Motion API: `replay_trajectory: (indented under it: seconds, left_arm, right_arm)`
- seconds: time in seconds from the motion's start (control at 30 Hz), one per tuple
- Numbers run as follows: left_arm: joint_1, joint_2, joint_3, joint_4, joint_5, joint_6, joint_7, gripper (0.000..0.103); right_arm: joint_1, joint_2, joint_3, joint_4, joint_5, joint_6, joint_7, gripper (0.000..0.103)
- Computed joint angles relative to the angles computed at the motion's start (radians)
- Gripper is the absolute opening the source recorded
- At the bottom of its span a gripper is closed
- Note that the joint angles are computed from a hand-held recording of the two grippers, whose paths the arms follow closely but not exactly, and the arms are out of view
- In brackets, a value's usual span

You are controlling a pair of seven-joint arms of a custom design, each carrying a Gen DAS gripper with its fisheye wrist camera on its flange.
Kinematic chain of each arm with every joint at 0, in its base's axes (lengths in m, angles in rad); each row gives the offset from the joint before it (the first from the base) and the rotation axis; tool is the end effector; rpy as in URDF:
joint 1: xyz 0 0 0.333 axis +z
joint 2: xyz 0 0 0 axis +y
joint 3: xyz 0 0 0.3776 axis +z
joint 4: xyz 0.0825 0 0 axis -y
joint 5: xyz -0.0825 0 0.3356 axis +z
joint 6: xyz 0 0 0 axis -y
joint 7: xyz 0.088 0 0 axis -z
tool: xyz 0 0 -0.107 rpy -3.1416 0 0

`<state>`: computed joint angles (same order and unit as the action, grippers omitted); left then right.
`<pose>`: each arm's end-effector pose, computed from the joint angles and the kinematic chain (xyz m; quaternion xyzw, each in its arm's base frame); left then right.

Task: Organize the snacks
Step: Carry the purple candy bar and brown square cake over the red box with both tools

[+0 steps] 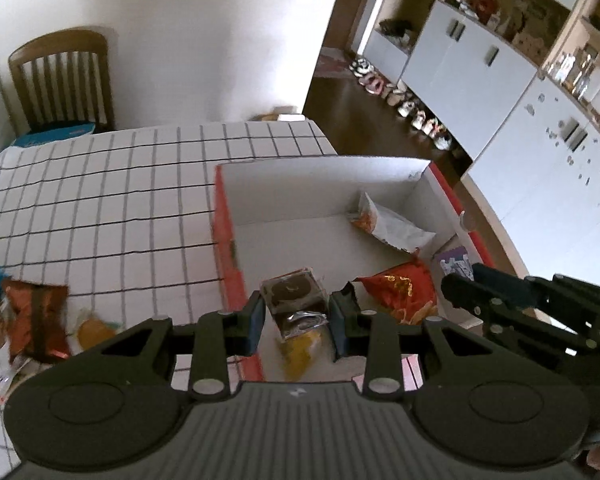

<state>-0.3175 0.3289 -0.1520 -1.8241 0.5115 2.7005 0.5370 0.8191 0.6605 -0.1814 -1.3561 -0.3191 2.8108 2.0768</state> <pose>0.5815 -0.2985 0.5018 -0.7325 0.6093 -0.2622 0.1533 0.5805 0.5082 0.4993 -0.7790 0.4749 -0.2266 0.3409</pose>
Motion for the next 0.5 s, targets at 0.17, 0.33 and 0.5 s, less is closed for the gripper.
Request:
replay_trajectory:
  seconds: [0.17,0.33,0.5]
  left_arm:
    - [-0.022,0.089,0.005,0.109,-0.003,-0.065,0.017,0.034]
    - [-0.045,0.168,0.013,0.213,-0.010,-0.143,0.051,0.034]
    - [-0.062,0.237,0.018,0.302,-0.026,-0.215,0.084,0.034]
  right_arm:
    - [-0.073,0.052,0.060,0.079,0.063,-0.043,-0.086,0.020]
    - [-0.123,0.107,0.095,0.170,0.133,-0.108,-0.164,0.020]
    - [-0.160,0.165,0.126,0.262,0.192,-0.169,-0.232,0.020]
